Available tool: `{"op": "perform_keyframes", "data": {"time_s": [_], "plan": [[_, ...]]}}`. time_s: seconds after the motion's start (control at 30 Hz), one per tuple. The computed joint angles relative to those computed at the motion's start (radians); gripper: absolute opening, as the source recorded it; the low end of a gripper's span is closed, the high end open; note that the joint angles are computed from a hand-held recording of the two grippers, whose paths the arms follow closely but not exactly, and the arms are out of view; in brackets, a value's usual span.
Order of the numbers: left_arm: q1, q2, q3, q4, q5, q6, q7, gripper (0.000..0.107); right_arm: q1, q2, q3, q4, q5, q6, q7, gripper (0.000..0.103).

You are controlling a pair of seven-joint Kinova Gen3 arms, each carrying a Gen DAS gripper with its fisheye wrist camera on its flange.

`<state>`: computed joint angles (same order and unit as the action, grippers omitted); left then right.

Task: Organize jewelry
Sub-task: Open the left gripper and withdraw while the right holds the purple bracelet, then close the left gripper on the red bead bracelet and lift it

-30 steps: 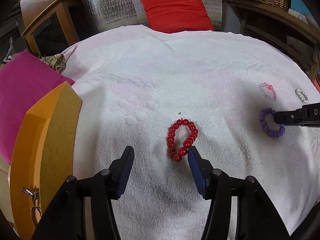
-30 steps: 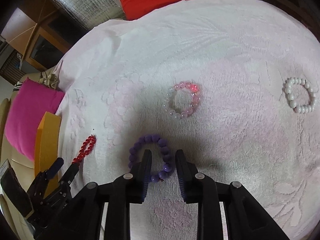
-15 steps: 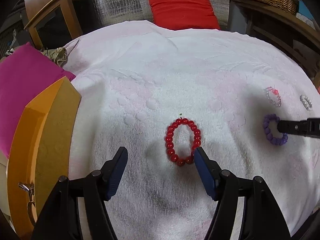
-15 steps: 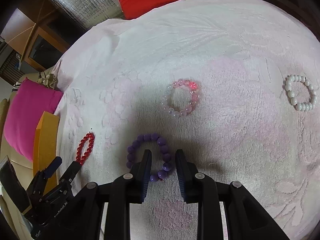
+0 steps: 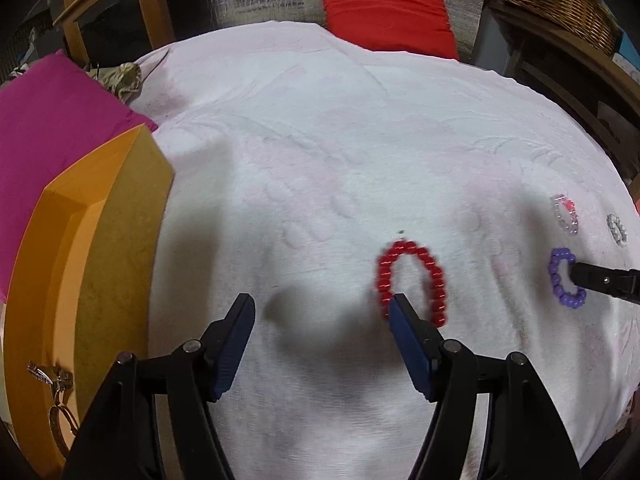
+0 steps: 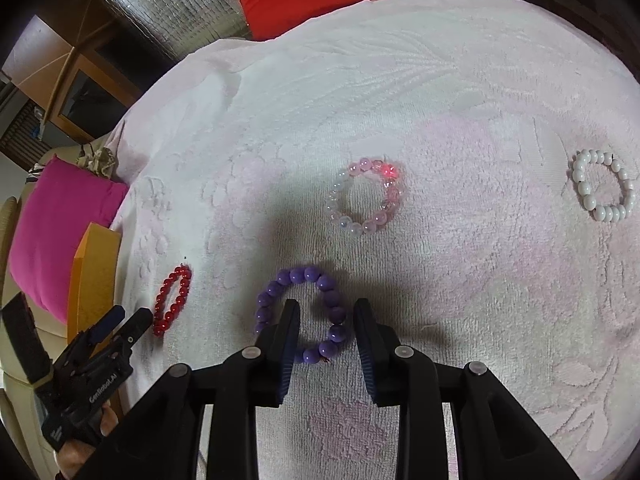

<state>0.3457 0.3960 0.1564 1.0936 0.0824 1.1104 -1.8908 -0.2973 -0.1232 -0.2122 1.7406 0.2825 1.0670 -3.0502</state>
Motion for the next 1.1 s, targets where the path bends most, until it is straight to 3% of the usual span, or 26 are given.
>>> {"op": "perform_keyframes", "data": {"time_s": [0.3,0.4,0.57,0.77,0.9,0.97,1.03,1.1], "plan": [[-0.008,-0.016,0.020,0.025,0.029,-0.021,-0.061,0.070,0.010,-0.016,0.006,0.010,-0.030,-0.015,0.035,0.032],[-0.015,-0.002,0.034,0.006,0.074,0.010,-0.075,0.070,0.016,-0.026,0.004,0.021,-0.035,-0.028,0.037,0.032],[0.034,0.025,0.024,-0.017,0.049,0.036,-0.043,0.070,0.028,-0.042,0.006,0.041,-0.053,-0.054,0.056,0.032],[0.058,0.031,0.024,-0.010,0.036,0.001,-0.026,0.070,0.048,-0.069,0.014,0.075,-0.093,-0.103,0.102,0.032],[0.056,0.019,0.030,0.026,0.044,-0.046,-0.039,0.070,0.056,-0.060,-0.014,0.060,-0.069,-0.078,0.101,0.032],[0.069,0.004,0.027,0.062,0.027,-0.089,-0.041,0.064,0.047,-0.031,-0.046,0.023,-0.018,-0.018,0.080,0.032],[0.068,-0.008,0.030,0.080,0.025,-0.103,-0.044,0.036,0.020,0.008,-0.064,-0.022,0.037,0.057,0.065,0.029],[0.064,-0.016,0.037,0.089,0.038,-0.095,-0.044,0.021,-0.018,0.045,-0.082,-0.060,0.105,0.127,0.018,0.027]]}}
